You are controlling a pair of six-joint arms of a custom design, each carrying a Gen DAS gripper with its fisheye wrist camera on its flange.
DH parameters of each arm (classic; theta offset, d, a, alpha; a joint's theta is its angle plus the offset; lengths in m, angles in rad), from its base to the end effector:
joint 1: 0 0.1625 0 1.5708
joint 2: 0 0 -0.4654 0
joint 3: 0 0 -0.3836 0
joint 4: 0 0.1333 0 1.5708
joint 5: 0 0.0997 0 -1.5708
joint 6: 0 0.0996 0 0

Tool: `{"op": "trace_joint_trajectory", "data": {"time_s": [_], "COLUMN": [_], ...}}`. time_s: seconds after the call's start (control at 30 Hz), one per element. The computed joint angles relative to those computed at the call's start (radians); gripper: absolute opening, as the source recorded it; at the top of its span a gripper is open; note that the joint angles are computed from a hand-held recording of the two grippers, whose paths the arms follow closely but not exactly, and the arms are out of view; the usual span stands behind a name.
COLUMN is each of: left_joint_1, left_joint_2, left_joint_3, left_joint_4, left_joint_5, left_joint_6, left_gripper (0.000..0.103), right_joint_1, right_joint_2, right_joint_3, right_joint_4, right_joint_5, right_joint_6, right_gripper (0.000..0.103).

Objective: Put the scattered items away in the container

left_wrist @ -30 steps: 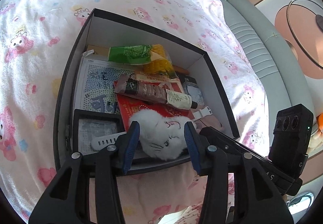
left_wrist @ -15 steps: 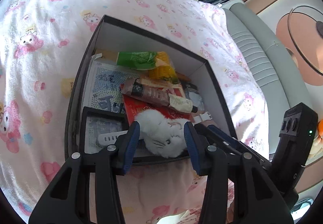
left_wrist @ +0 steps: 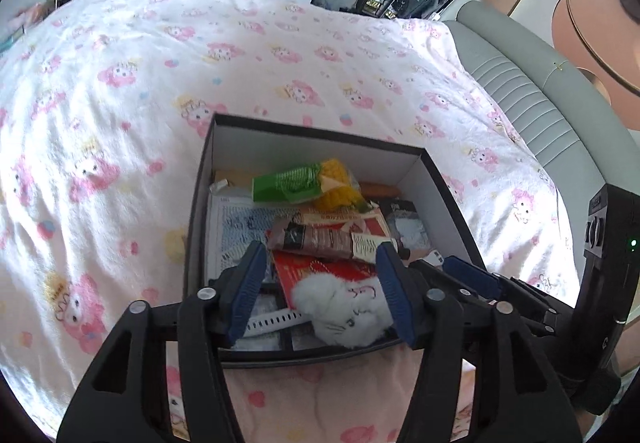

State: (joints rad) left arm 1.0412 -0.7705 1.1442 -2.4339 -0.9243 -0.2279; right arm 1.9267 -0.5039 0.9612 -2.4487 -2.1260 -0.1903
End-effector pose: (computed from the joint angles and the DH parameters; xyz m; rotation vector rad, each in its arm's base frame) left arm -0.2456 -0.8023 0.3233 0.1737 2.5728 -0.9145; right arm 0.3814 -0.7942 0.1813 0.5406 -2.5072 0.6049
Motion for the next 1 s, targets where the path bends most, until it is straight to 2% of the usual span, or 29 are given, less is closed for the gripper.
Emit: {"op": "trace_joint_trajectory", "data": {"time_s": [0.03,0.07,0.1,0.17,0.23,0.27,0.43,0.53,0.67,0.77,0.9,1.0], "left_joint_1": [-0.010,-0.020,-0.030,-0.050,-0.072,-0.083,-0.127,-0.148,-0.174,-0.186,-0.206,-0.217], "left_joint_2": [-0.001,-0.003,-0.007,-0.013,-0.018,-0.021,-0.052,-0.079,-0.111,-0.145,-0.196,-0.223], "left_joint_3": [-0.011,-0.020,-0.024,-0.034,-0.037,-0.039,0.003,0.048,0.126,0.193,0.312,0.379], "left_joint_4": [0.005,0.004,-0.009,-0.058,-0.126,-0.154,-0.281,-0.282,-0.301,-0.280,-0.337,-0.370], "left_joint_5": [0.030,0.053,0.067,0.096,0.134,0.154,0.221,0.274,0.364,0.381,0.375,0.370], "left_joint_6": [0.009,0.019,0.036,0.087,0.143,0.170,0.260,0.260,0.216,0.176,0.149,0.140], "left_gripper": [0.064,0.065,0.069,0.081,0.101,0.103,0.103,0.103,0.103,0.103,0.103,0.103], "right_joint_1": [0.006,0.014,0.023,0.044,0.061,0.070,0.116,0.138,0.147,0.149,0.146,0.143], "right_joint_2": [-0.005,-0.011,-0.015,-0.016,-0.023,-0.031,-0.075,-0.100,-0.149,-0.182,-0.230,-0.238], "right_joint_3": [0.006,0.021,0.031,0.026,0.017,0.015,0.039,0.097,0.191,0.266,0.367,0.399], "right_joint_4": [-0.035,-0.097,-0.161,-0.235,-0.285,-0.299,-0.348,-0.414,-0.419,-0.436,-0.425,-0.442], "right_joint_5": [-0.002,-0.009,-0.023,-0.062,-0.068,-0.068,-0.104,-0.142,-0.121,-0.131,-0.141,-0.162], "right_joint_6": [-0.011,-0.027,-0.045,-0.076,-0.093,-0.100,-0.121,-0.149,-0.120,-0.093,-0.048,-0.063], "right_gripper": [0.049,0.058,0.070,0.086,0.086,0.086,0.086,0.086,0.086,0.086,0.086,0.086]}}
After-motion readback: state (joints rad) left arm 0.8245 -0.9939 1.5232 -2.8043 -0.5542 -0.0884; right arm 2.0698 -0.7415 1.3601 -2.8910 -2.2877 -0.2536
